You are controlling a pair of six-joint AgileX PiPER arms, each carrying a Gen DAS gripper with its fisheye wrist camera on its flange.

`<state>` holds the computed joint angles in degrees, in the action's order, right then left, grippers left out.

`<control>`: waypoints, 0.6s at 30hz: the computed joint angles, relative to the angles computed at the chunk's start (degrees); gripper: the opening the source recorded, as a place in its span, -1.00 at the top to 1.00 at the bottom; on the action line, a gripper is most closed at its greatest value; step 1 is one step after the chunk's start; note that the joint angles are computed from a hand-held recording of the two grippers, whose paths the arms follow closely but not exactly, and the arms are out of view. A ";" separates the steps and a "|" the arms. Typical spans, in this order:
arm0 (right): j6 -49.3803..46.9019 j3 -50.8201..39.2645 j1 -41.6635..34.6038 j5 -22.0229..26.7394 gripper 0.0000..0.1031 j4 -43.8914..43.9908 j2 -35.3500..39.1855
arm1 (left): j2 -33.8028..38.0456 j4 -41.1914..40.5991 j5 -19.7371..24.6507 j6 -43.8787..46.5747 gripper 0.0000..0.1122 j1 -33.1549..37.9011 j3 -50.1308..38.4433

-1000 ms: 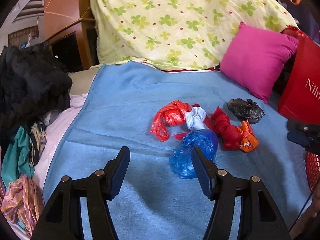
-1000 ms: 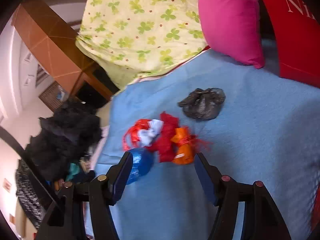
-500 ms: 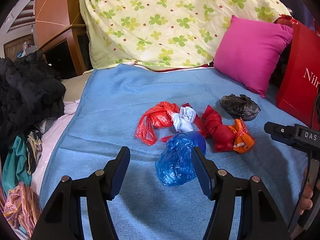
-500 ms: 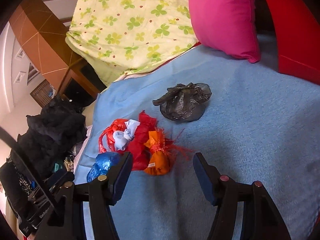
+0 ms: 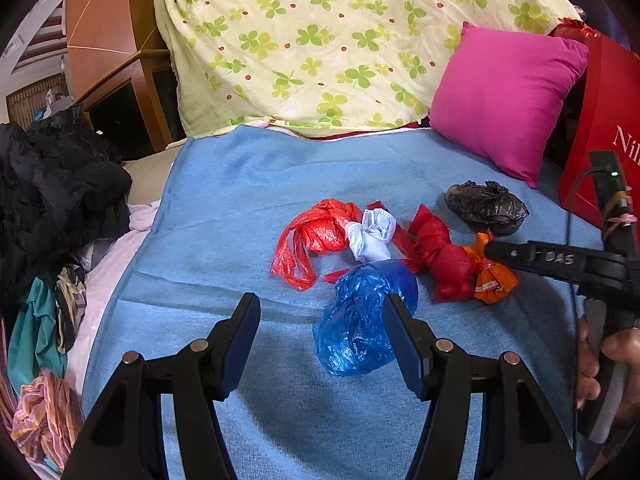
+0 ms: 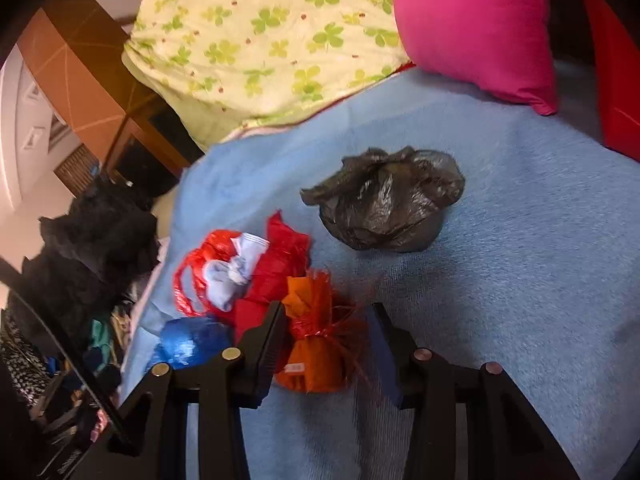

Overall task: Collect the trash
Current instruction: 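Move both tools back to the remaining plastic bags, then grasp the orange bag with the right tool while the left tool grasps the blue bag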

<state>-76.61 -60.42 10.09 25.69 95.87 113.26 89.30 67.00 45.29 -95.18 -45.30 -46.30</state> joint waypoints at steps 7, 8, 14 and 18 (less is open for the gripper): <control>5.77 -3.13 1.79 -2.58 0.12 -6.38 1.82 | 0.96 -0.08 0.01 0.50 -0.15 0.11 -0.85; 5.61 -3.12 1.85 -2.68 0.15 -6.44 1.78 | 1.10 -0.08 -0.03 0.61 -0.15 0.14 -0.95; 6.99 -2.94 1.71 -1.45 0.39 -8.22 1.22 | 2.15 -0.14 0.27 0.95 -0.15 -0.06 -1.74; 5.75 -1.68 1.20 -0.39 0.47 -7.61 0.15 | 2.66 -0.56 -0.15 1.42 -0.15 0.18 -2.23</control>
